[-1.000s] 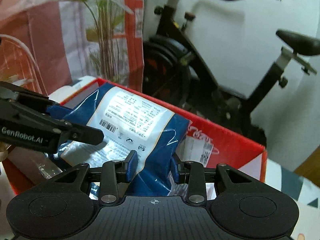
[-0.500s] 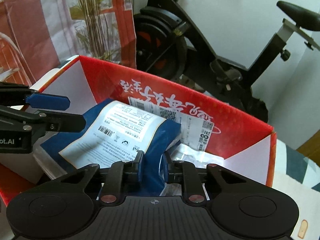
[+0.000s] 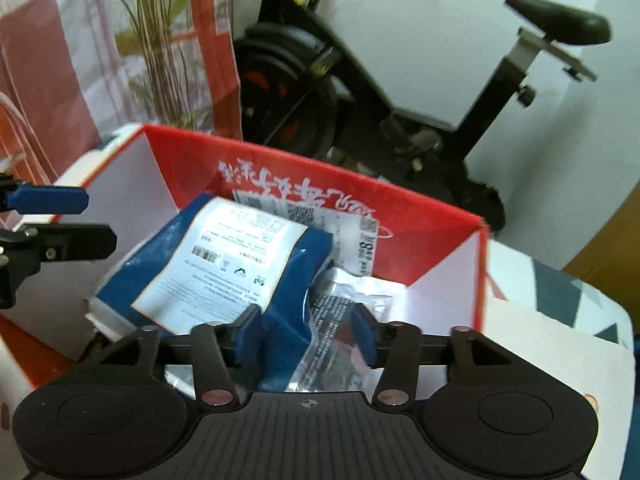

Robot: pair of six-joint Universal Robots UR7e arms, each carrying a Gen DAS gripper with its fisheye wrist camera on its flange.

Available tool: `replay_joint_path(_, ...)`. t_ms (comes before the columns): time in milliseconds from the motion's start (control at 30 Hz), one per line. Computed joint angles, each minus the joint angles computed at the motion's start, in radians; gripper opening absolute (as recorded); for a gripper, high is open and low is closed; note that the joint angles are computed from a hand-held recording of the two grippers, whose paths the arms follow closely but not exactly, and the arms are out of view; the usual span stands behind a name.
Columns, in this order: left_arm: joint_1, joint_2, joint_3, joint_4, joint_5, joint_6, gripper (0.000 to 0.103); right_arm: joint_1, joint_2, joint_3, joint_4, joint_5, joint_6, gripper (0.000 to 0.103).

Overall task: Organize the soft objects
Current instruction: 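Lower the blue-and-white bag into the red box and open both tools, then move both tools down to the green tasseled pouch beside the box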

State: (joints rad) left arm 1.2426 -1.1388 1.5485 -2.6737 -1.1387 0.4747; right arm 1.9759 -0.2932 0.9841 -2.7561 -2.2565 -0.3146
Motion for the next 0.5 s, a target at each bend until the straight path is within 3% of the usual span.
replay_joint_path(133,-0.013,-0.064,0.073,-0.021,-0.008,-0.001,0.078,0.019,-0.064,0.135,-0.132,0.017,-0.017,0.073)
replay_joint_path(200,-0.019,-0.100,0.111,-0.031,-0.013,-0.001,0.089,0.023,-0.103,0.211,-0.208,0.069,-0.018,0.096)
replay_joint_path(300,-0.021,-0.146,0.159,-0.036,-0.030,-0.023,0.102,0.031,-0.141,0.296,-0.311,0.103,-0.013,0.100)
replay_joint_path(400,-0.022,-0.189,0.204,-0.036,-0.033,-0.044,0.103,0.047,-0.163,0.366,-0.415,0.111,-0.026,0.102)
replay_joint_path(500,-0.025,-0.223,0.251,-0.050,-0.005,-0.038,0.103,0.051,-0.192,0.444,-0.524,0.166,-0.016,0.103)
